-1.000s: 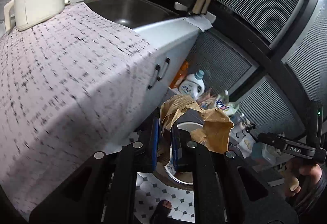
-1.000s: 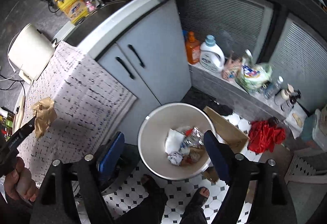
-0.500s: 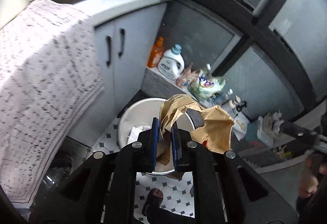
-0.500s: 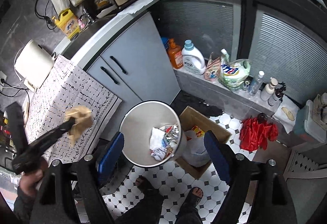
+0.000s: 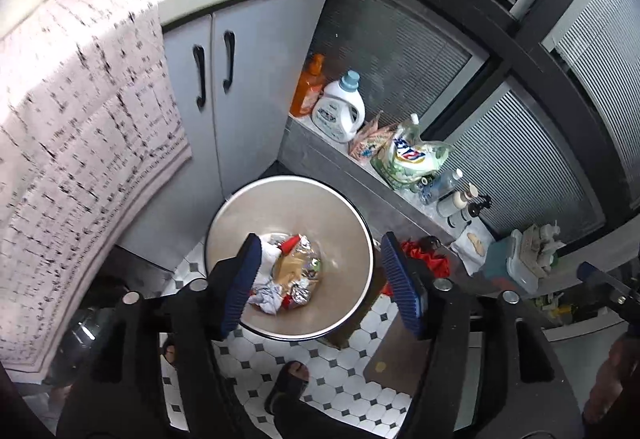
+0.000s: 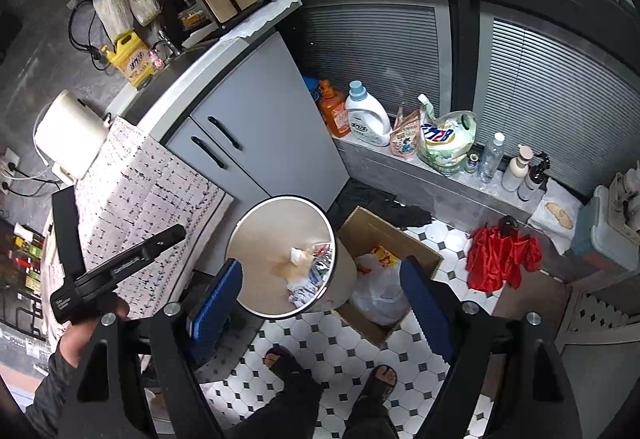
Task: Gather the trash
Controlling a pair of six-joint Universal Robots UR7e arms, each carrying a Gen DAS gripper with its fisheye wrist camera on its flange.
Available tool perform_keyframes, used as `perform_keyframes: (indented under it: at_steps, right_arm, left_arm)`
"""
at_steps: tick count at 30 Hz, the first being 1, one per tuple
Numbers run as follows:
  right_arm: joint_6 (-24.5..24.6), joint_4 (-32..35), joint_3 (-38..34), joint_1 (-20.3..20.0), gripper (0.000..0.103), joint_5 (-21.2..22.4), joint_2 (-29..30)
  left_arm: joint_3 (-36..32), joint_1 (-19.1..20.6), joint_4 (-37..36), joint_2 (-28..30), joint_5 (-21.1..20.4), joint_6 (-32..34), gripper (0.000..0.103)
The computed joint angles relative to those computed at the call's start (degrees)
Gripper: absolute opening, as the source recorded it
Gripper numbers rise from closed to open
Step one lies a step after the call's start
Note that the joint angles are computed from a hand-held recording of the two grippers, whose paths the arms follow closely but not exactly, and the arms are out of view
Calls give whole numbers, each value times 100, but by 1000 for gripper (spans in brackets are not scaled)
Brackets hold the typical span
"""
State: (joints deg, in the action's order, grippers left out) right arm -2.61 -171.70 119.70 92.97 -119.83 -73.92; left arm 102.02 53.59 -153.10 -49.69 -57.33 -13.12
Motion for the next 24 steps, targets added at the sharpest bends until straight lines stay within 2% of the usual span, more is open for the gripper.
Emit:
perform_keyframes:
  at_steps: [5, 8, 10, 13, 17, 21, 24]
  right_arm:
    - [-34, 75, -9, -102, 80, 406, 21]
    - [-120, 106, -136, -39, 80, 512, 160]
    - [-149, 78, -210, 37, 81, 562, 231]
    - [-179, -40, -329, 235, 88, 592, 343]
    - [-277, -260, -488, 612, 95, 400, 545]
    - [-349, -340, -678, 1055, 95, 164, 766]
    - [-110, -68, -858, 1388, 95, -68, 899]
  left_arm:
    - [278, -229, 94, -460, 438, -235, 74]
    - [480, -379, 58, -810, 745, -309, 83]
    - [611, -476, 11, -1043, 980, -340, 86]
    - [741, -586, 70, -1406, 1201, -428, 87]
    - [944, -785, 27, -1878, 1646, -320, 97]
    - [1181, -929, -24, -2429, 1820, -159, 97]
    - [1354, -1077, 163, -2909, 2048, -323, 97]
